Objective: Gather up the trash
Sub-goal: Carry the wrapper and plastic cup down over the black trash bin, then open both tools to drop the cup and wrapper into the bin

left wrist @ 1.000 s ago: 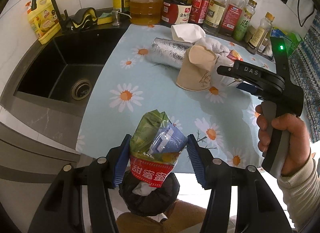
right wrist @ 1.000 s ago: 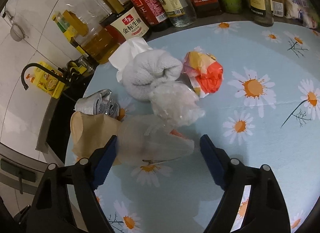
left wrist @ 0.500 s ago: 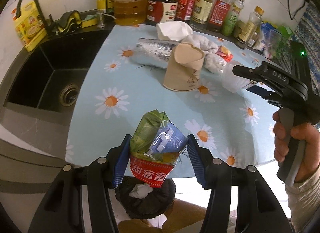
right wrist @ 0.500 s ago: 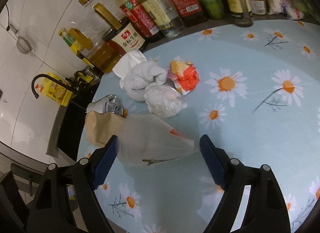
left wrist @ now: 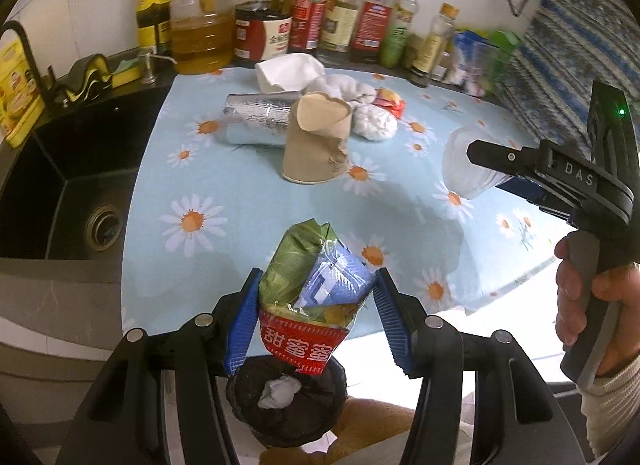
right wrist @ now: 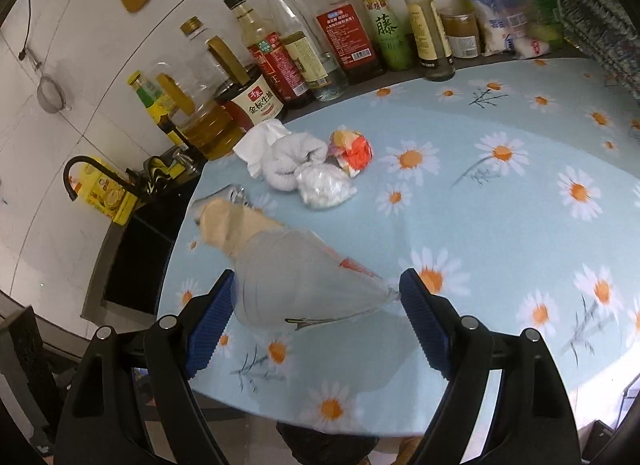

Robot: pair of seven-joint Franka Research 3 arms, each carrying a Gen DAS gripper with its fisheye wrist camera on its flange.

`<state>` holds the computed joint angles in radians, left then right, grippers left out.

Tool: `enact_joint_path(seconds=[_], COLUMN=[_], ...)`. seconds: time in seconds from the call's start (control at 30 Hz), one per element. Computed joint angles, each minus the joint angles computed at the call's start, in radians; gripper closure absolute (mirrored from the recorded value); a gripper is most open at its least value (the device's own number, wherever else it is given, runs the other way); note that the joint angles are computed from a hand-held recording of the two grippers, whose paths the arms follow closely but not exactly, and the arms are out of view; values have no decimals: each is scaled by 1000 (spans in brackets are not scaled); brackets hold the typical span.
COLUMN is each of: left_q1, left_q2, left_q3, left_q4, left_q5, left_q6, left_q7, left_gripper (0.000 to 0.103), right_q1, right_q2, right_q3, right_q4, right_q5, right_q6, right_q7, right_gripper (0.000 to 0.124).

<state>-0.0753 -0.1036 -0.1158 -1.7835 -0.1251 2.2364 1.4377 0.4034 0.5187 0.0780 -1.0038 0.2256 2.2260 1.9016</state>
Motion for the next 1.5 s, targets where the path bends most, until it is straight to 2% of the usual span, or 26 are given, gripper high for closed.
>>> enact_joint_path(seconds=[0.2,0.43,0.6,1.03,1.23,1.5], left_q1=[-9,-30,-35,-31,-21,-3], left_q2=[-76,-175,-234,-289,-270,-223], left_q3=[30,64,91,126,122,103], left_q4=[-97,-222,-304,-439,-472,-491], left_q5=[-111,-192,-217,-250,-252,-248], left_q6=[22,21,-15,-112,-143,-147], left_q7=[121,213,246,305,318,298], left_gripper=[49,49,49,49,49,49], right_q1=[40,73,96,121,124,114], right_q2=[-162,-266,-321,-374,-375,-333], right_q3=[-1,33,51,83,90,98], right_q4=[-228,-379,-471,-609,-662,-688], right_q5=[-33,-43,-44,-5,25,124], right_q6=[68,83,93,76,80,95], right_q7=[80,137,200,300,313,284], right_gripper=[42,42,42,42,42,42])
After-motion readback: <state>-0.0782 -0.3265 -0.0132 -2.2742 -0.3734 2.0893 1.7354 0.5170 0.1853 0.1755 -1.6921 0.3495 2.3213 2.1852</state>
